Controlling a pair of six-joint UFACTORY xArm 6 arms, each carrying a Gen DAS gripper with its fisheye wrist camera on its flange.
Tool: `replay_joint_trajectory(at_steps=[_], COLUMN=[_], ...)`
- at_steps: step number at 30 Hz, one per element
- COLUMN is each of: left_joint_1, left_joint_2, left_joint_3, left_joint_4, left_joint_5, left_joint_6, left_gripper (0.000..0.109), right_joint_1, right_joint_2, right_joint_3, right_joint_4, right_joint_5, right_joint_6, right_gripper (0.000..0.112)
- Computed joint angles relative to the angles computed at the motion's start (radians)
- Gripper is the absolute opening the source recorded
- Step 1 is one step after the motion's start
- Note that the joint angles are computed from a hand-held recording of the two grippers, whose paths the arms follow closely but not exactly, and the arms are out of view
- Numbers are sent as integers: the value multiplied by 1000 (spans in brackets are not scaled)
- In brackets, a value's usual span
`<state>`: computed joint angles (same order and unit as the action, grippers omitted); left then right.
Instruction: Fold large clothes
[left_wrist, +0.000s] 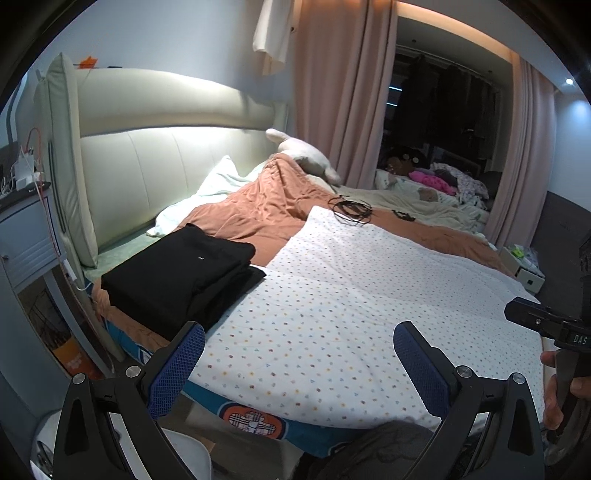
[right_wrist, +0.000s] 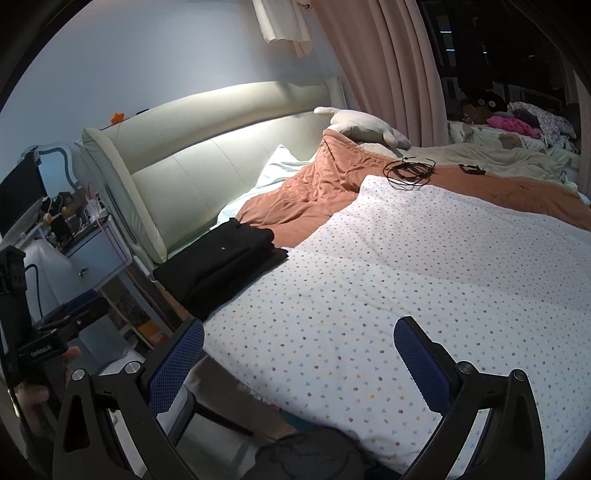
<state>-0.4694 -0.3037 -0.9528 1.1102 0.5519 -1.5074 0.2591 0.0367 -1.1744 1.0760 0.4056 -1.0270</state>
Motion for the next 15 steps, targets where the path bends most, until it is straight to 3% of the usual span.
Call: replay_joint_trajectory(at_steps=[15], left_joint_1=[-211], left_joint_2=[-101], left_joint_3=[114], left_joint_4=[135], left_joint_5=[93], left_joint_6=[-124], left_gripper=[102], right_joint_1=[-27], right_joint_2=[-307], right_joint_3=[347], right_joint_4=[187], right_joint_5=[-98], right_joint_6=[-184], right_gripper=[103])
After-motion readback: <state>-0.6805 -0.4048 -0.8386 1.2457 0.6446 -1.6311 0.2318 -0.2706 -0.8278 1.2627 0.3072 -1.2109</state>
